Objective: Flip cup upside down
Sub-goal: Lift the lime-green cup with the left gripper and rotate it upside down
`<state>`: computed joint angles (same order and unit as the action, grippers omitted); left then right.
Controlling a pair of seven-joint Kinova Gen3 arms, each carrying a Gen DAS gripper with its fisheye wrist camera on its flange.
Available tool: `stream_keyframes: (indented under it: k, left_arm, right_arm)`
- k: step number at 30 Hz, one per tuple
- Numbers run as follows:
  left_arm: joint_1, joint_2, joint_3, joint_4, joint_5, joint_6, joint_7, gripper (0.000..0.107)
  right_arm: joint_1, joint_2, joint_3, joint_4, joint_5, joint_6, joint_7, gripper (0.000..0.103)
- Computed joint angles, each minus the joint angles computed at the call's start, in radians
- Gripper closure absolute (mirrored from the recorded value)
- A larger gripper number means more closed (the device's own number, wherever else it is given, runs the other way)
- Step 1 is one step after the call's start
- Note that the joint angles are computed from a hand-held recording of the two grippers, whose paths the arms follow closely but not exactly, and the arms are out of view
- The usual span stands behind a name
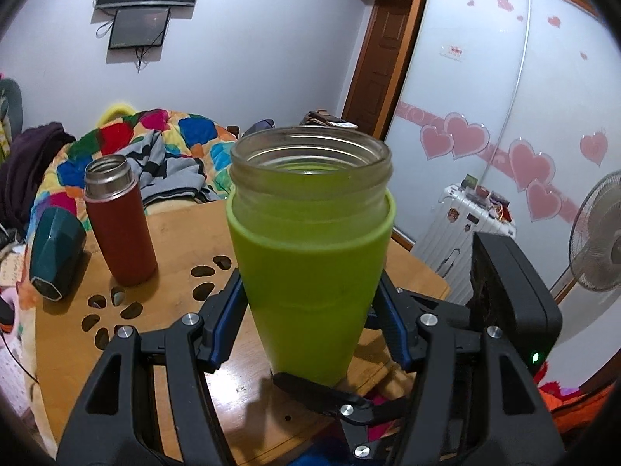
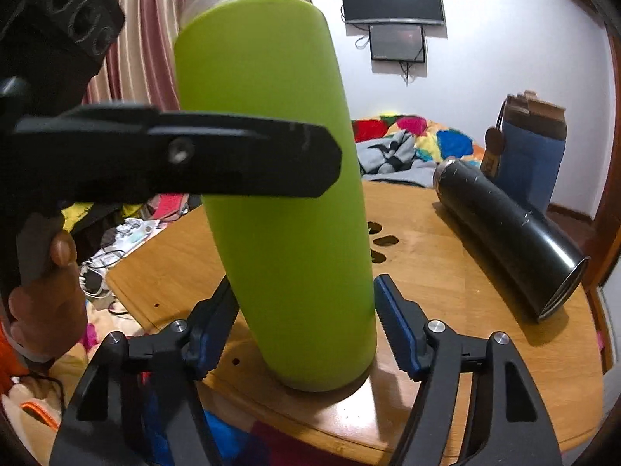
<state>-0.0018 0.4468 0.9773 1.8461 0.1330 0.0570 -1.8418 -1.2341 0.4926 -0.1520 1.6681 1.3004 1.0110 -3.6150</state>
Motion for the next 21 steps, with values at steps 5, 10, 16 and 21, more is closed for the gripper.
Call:
stream_keyframes:
  k: [5,10,16,21]
  left_arm:
    - [-0.050,0.028,0.049,0.009,-0.013,-0.019,0.006,0.044]
    - [0.072,-0.064,-0.107,0.064,0.130,-0.131,-0.104,0.038]
    - [0.217,-0.090,-0.285,0.075,0.022,-0.177,0.042,0.030]
    - [0.277,-0.083,-0.372,0.049,-0.092,-0.150,0.188,0.023]
  right_arm:
    - [-0.007,0.007,0.002,-0.004,0.009,0.008,0.007,0.038]
    - [-0.017,0.012,0.001,-0.010,0.018,0.019,0.011,0.039]
    - [-0.013,0.013,0.001,-0.008,0.028,0.004,-0.004,0.039]
    - [-0.007,0.014,0.003,-0.006,0.035,-0.007,-0.009,0.040]
